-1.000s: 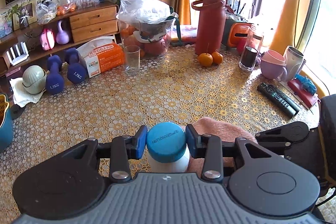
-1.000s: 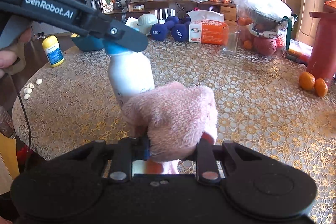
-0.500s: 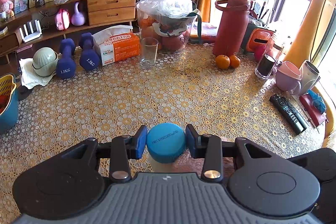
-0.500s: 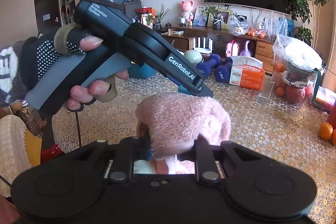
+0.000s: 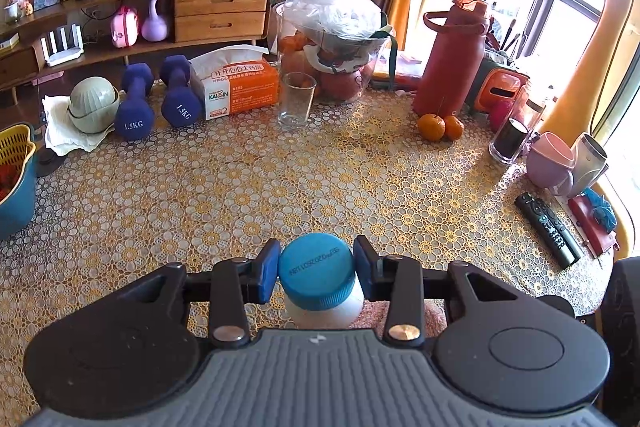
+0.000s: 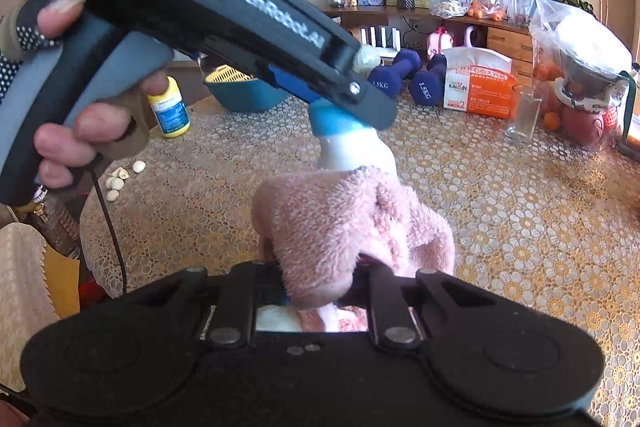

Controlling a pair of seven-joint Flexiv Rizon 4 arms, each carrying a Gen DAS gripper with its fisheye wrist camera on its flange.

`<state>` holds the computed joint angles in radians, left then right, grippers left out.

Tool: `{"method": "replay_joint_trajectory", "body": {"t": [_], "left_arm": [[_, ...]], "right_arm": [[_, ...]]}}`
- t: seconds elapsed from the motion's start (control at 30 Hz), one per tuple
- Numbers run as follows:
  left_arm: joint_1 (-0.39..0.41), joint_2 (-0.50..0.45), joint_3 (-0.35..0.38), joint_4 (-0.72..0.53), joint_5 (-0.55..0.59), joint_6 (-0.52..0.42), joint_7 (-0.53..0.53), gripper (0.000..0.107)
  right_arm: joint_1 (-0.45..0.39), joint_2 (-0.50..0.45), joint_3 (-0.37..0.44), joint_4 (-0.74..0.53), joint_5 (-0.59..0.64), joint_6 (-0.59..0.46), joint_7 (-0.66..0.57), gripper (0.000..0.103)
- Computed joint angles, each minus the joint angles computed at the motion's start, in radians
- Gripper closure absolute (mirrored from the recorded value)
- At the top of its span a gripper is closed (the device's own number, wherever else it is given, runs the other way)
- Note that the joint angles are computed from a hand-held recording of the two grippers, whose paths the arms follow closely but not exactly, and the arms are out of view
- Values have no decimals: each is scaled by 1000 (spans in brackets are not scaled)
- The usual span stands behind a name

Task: Organize objects
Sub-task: 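Lift the pink towel with the right gripper while the left gripper lifts the bottle, then bring the towel over the bottle's blue cap with the right gripper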

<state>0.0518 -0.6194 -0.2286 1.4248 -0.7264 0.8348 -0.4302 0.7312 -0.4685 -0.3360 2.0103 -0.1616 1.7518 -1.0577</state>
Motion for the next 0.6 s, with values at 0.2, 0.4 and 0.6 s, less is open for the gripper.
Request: {"method": "replay_joint_trajectory", "body": {"t": [0.2, 0.4, 0.6], "left_arm": [[13, 15, -19, 37, -42, 20, 56, 68], [15, 55, -51, 123, -131, 90, 209, 68], [6, 80, -68, 183, -241, 110, 352, 68]], "right_arm": [[69, -13, -109, 33, -10, -57, 65, 87], [246, 8, -348, 137, 28, -4, 135, 87], [440, 86, -562, 216, 124, 84, 5, 87]]}}
